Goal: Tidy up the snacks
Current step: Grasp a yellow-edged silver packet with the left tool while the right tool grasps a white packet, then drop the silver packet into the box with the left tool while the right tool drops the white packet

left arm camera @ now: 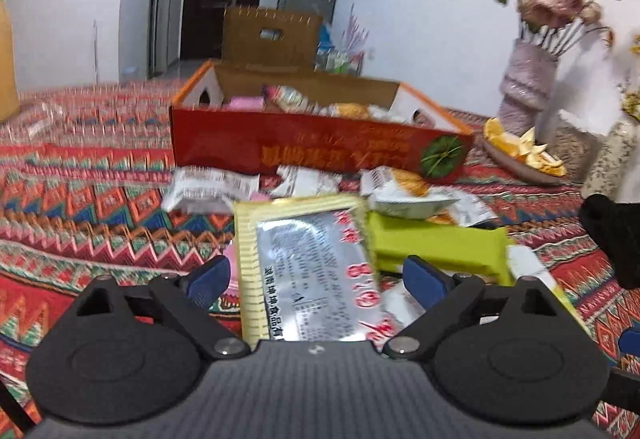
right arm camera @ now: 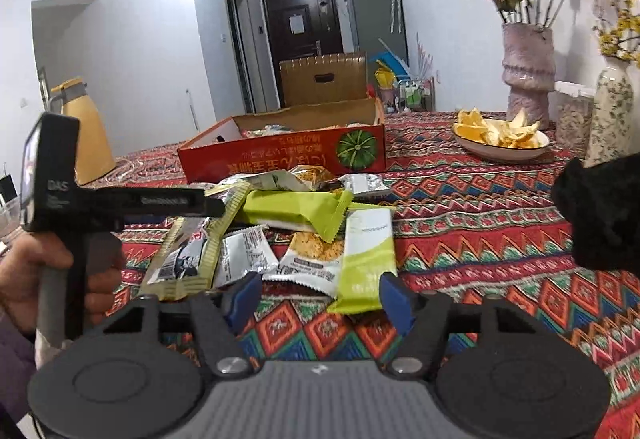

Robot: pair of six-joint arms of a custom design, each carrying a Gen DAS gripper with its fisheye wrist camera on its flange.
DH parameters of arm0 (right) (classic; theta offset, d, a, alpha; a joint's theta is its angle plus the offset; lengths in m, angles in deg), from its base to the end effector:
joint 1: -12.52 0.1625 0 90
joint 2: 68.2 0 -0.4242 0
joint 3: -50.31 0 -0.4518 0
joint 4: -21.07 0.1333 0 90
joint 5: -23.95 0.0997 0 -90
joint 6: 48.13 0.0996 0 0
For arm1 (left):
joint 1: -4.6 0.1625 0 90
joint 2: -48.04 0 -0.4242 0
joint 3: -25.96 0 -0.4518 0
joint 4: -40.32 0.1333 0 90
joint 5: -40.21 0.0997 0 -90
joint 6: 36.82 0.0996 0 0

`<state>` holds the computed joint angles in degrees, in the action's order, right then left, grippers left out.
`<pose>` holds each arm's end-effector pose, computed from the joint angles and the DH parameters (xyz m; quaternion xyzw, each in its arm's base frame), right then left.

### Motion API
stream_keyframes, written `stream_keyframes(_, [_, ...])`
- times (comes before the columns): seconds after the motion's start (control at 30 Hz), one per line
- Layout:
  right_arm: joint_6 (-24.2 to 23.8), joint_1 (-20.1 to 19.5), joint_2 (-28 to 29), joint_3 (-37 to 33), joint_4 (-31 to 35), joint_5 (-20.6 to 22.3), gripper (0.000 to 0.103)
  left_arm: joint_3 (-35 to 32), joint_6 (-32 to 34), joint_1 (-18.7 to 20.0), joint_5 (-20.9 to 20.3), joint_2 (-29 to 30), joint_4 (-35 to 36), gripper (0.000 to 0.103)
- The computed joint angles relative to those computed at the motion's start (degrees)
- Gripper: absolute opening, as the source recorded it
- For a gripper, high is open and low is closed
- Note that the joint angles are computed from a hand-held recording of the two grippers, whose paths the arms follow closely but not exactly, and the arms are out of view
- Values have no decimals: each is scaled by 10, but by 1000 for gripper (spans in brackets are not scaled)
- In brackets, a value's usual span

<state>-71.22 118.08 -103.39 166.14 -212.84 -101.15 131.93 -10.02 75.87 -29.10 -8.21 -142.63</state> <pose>0.2175 -0.4977 0.0136 0.1194 -0.8184 0.4822 0.2890 -0.0537 -0.6832 0.1709 0.2929 0.8689 -0.3497 0.1920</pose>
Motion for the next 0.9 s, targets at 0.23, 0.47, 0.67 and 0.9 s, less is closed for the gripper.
stream_keyframes(0.23, [-28,0,19,-67,80,-1,60,13,-14,13,-11,-33,40,54])
stream_keyframes(0.47, [-57,1,54,-146,174,22,60,89,2,33,-64,-148,56,54])
stream_keyframes(0.67, [-65,-5,89,-214,241,11,59,104,-10,42,-34,-187,52,54])
stream_keyframes(0.9, [-45,2,81,-179,228,5,41,131,-13,33,-32,-211,42,54])
